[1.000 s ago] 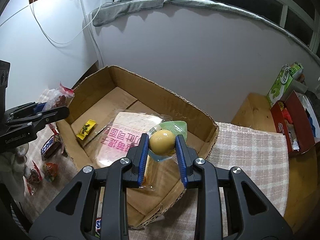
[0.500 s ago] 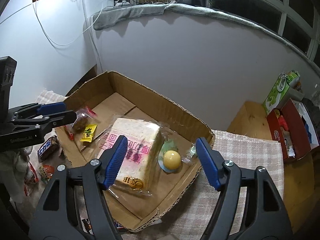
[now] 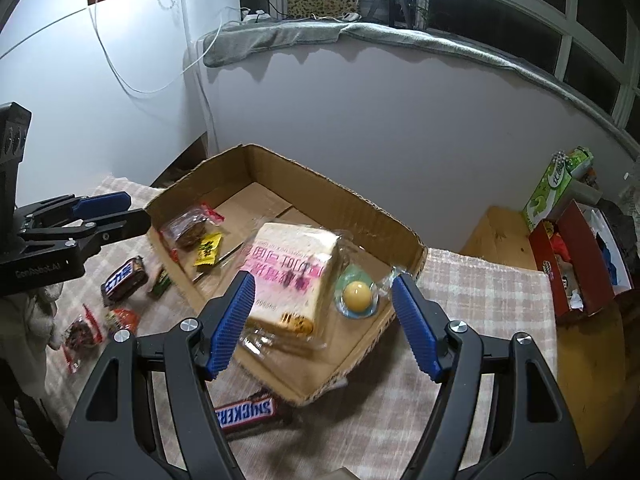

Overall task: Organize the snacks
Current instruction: 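Withdraw both grippers from the box toward the remaining snacks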

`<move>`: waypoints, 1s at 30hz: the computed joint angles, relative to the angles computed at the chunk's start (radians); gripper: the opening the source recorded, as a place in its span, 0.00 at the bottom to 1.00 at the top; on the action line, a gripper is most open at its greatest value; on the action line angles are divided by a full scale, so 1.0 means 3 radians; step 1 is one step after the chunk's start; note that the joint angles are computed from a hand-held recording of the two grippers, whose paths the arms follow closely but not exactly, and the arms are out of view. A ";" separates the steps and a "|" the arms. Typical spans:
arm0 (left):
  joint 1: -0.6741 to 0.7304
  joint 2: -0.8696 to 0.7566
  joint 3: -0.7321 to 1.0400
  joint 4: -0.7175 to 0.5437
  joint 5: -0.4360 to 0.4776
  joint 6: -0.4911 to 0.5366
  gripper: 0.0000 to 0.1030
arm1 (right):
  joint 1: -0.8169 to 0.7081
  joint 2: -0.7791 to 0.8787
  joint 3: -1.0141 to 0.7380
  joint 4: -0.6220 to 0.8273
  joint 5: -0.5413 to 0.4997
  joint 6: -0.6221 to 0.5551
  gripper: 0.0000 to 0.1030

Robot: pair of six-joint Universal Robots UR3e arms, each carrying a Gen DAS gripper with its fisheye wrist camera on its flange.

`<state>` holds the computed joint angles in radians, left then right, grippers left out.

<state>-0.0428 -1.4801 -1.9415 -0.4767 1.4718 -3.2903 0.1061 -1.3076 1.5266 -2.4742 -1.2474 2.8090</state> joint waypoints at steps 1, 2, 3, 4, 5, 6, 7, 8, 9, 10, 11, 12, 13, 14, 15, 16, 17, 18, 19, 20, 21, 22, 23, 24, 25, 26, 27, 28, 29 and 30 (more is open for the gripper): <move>-0.0006 0.0060 -0.0028 -0.0013 0.0005 0.0001 0.55 | -0.0013 -0.0067 0.0070 -0.0005 0.0012 -0.0012 0.73; -0.0008 0.0134 -0.0058 -0.0035 0.0008 0.0004 0.55 | -0.0030 -0.0158 0.0167 -0.0015 0.0028 -0.0032 0.75; -0.0005 0.0224 -0.0098 -0.0062 0.0005 0.0014 0.55 | -0.0047 -0.0243 0.0262 -0.0028 0.0045 -0.0052 0.76; -0.0002 0.0297 -0.0134 -0.0083 0.0005 0.0024 0.55 | -0.0063 -0.0302 0.0322 -0.0028 0.0061 -0.0070 0.76; 0.0000 0.0376 -0.0168 -0.0110 0.0010 0.0034 0.55 | -0.0083 -0.0384 0.0405 -0.0024 0.0081 -0.0092 0.76; 0.0007 0.0477 -0.0226 -0.0130 0.0010 0.0043 0.55 | -0.0109 -0.0478 0.0506 -0.0023 0.0109 -0.0118 0.76; 0.0013 0.0573 -0.0282 -0.0149 0.0012 0.0046 0.55 | -0.0139 -0.0576 0.0610 -0.0016 0.0142 -0.0144 0.76; 0.0035 0.0703 -0.0357 -0.0177 -0.0003 0.0057 0.55 | -0.0161 -0.0640 0.0676 -0.0007 0.0163 -0.0163 0.76; 0.0048 0.0791 -0.0408 -0.0197 -0.0011 0.0057 0.55 | -0.0194 -0.0737 0.0777 0.0009 0.0199 -0.0193 0.76; 0.0084 0.0913 -0.0476 -0.0240 -0.0040 0.0065 0.55 | -0.0227 -0.0835 0.0877 0.0035 0.0234 -0.0234 0.76; 0.0112 0.1011 -0.0528 -0.0275 -0.0065 0.0070 0.55 | -0.0254 -0.0923 0.0967 0.0056 0.0262 -0.0271 0.76; 0.0153 0.1151 -0.0600 -0.0329 -0.0092 0.0082 0.55 | -0.0282 -0.1018 0.1068 0.0074 0.0286 -0.0310 0.76; 0.0181 0.1263 -0.0660 -0.0369 -0.0102 0.0084 0.55 | -0.0302 -0.1102 0.1159 0.0087 0.0304 -0.0342 0.76; 0.0241 0.1412 -0.0743 -0.0427 -0.0139 0.0100 0.55 | -0.0336 -0.1207 0.1267 0.0123 0.0335 -0.0399 0.76; 0.0337 0.1597 -0.0839 -0.0523 -0.0209 0.0137 0.55 | -0.0359 -0.1284 0.1347 0.0150 0.0358 -0.0442 0.76; 0.0421 0.1754 -0.0915 -0.0615 -0.0266 0.0171 0.55 | -0.0391 -0.1374 0.1438 0.0180 0.0385 -0.0493 0.76; 0.0511 0.1912 -0.0983 -0.0719 -0.0319 0.0208 0.55 | -0.0418 -0.1476 0.1547 0.0211 0.0406 -0.0545 0.76; 0.0625 0.2108 -0.1073 -0.0845 -0.0379 0.0251 0.55 | -0.0426 -0.1538 0.1620 0.0223 0.0406 -0.0562 0.76; 0.0701 0.2258 -0.1133 -0.0956 -0.0419 0.0277 0.55 | -0.0441 -0.1590 0.1679 0.0250 0.0414 -0.0585 0.76; 0.0805 0.2431 -0.1204 -0.1086 -0.0481 0.0323 0.55 | -0.0468 -0.1667 0.1766 0.0304 0.0442 -0.0632 0.76; 0.0926 0.2633 -0.1277 -0.1249 -0.0550 0.0375 0.55 | -0.0497 -0.1726 0.1837 0.0335 0.0468 -0.0667 0.76; 0.1075 0.2851 -0.1344 -0.1453 -0.0647 0.0453 0.55 | -0.0519 -0.1776 0.1907 0.0357 0.0490 -0.0695 0.76; 0.1232 0.3064 -0.1402 -0.1674 -0.0751 0.0540 0.55 | -0.0539 -0.1838 0.1995 0.0392 0.0508 -0.0730 0.76; 0.1363 0.3252 -0.1447 -0.1878 -0.0832 0.0621 0.55 | -0.0553 -0.1880 0.2055 0.0417 0.0525 -0.0754 0.76; 0.1507 0.3438 -0.1476 -0.2104 -0.0918 0.0723 0.55 | -0.0573 -0.1929 0.2130 0.0447 0.0552 -0.0794 0.76; 0.1591 0.3573 -0.1504 -0.2264 -0.0961 0.0787 0.55 | -0.0578 -0.1974 0.2194 0.0468 0.0566 -0.0826 0.76; 0.1733 0.3775 -0.1526 -0.2528 -0.1041 0.0906 0.55 | -0.0582 -0.2016 0.2265 0.0497 0.0579 -0.0882 0.76; 0.1790 0.3875 -0.1551 -0.2659 -0.1067 0.0965 0.55 | -0.0570 -0.2029 0.2304 0.0513 0.0571 -0.0924 0.76; 0.1891 0.4002 -0.1566 -0.2846 -0.1119 0.1061 0.55 | -0.0538 -0.2026 0.2344 0.0499 0.0538 -0.0949 0.76; 0.2039 0.4188 -0.1562 -0.3138 -0.1200 0.1201 0.55 | -0.0500 -0.2016 0.2379 0.0474 0.0496 -0.0962 0.76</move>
<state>0.5688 -0.2238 -2.4102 -1.4182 1.1117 -2.9300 -0.0438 -1.9124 2.2402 -2.3319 -1.0986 2.5204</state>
